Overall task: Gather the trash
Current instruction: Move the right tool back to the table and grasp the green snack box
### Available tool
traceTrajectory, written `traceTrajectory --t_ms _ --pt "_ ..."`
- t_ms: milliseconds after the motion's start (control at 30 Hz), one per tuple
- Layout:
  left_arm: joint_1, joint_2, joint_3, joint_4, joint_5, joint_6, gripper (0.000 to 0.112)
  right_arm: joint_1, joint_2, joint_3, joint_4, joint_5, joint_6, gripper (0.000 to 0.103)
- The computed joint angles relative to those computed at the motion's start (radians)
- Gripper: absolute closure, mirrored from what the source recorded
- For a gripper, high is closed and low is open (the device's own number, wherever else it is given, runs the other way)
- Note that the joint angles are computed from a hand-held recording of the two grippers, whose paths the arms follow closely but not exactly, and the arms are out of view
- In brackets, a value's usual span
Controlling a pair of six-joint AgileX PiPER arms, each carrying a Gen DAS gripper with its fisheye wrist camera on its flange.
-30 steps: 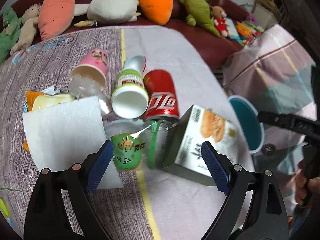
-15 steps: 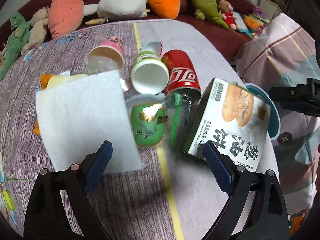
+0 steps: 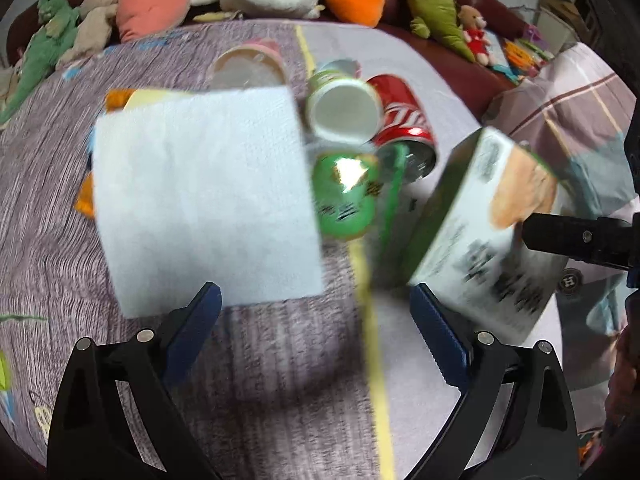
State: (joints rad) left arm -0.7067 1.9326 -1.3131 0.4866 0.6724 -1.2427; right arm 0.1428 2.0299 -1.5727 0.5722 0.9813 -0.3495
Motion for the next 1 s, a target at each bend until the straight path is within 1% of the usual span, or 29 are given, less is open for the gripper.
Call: traceTrajectory --t_ms 133,167,200,233,267,300,333,400,433,500,600,667,767,800,867,900,933,1000 --pt "0.02 -0.033 0.065 -0.001 -0.028 -0.033 0.016 0.031 0.007 0.026 0.019 -0.035 -0.037 0.021" --pt "0.022 -0.043 0.079 0.006 -0.03 -0.045 0.016 0.033 -0.002 0.044 0.045 -0.05 -0.062 0.023" --pt "0.024 -0.052 0.092 0.02 -0.029 -0.062 0.016 0.033 -0.012 0.058 0.059 -0.061 -0.083 0.035" --pt "0.025 -0.058 0.097 0.021 -0.031 -0.066 0.016 0.037 -0.019 0.064 0.068 -0.065 -0.1 0.051" --pt "0.028 -0.062 0.101 0.019 -0.035 -0.067 0.016 0.037 -0.022 0.064 0.089 -0.056 -0.122 0.058" --pt "0.031 -0.066 0.103 0.018 -0.037 -0.066 0.016 0.036 -0.024 0.062 0.101 -0.047 -0.131 0.07" --pt "0.031 -0.066 0.102 0.021 -0.035 -0.067 0.016 0.032 -0.023 0.056 0.108 -0.037 -0.141 0.071" --pt "0.032 -0.066 0.098 0.023 -0.034 -0.07 0.016 0.03 -0.017 0.04 0.097 -0.024 -0.13 0.069" --pt "0.033 -0.07 0.102 0.021 -0.039 -0.073 0.016 0.023 -0.015 0.036 0.094 -0.02 -0.119 0.057" --pt "0.035 -0.084 0.101 0.018 -0.045 -0.074 0.016 0.003 -0.022 0.046 0.09 -0.034 -0.105 0.046" --pt "0.032 -0.087 0.044 0.025 -0.014 -0.045 0.016 -0.029 -0.026 0.044 0.101 -0.029 -0.108 0.045" --pt "0.03 -0.067 -0.026 0.028 0.025 -0.012 0.016 -0.054 -0.025 0.033 0.102 -0.035 -0.095 0.039" --pt "0.025 0.002 -0.16 0.037 0.088 0.031 0.016 -0.081 -0.007 0.008 0.112 -0.027 -0.088 0.038" --pt "0.02 0.053 -0.233 0.038 0.139 0.055 0.016 -0.088 -0.005 0.007 0.115 -0.022 -0.093 0.038" --pt "0.022 0.113 -0.31 0.008 0.188 0.103 0.016 -0.098 0.004 -0.002 0.121 -0.008 -0.1 0.037" --pt "0.018 0.133 -0.324 0.003 0.202 0.109 0.016 -0.107 0.012 -0.009 0.128 0.002 -0.106 0.036" --pt "0.008 0.136 -0.313 0.029 0.205 0.083 0.016 -0.111 0.016 -0.011 0.136 0.006 -0.111 0.033" --pt "-0.007 0.113 -0.258 0.077 0.187 0.031 0.016 -0.118 0.026 -0.019 0.151 0.011 -0.124 0.03"
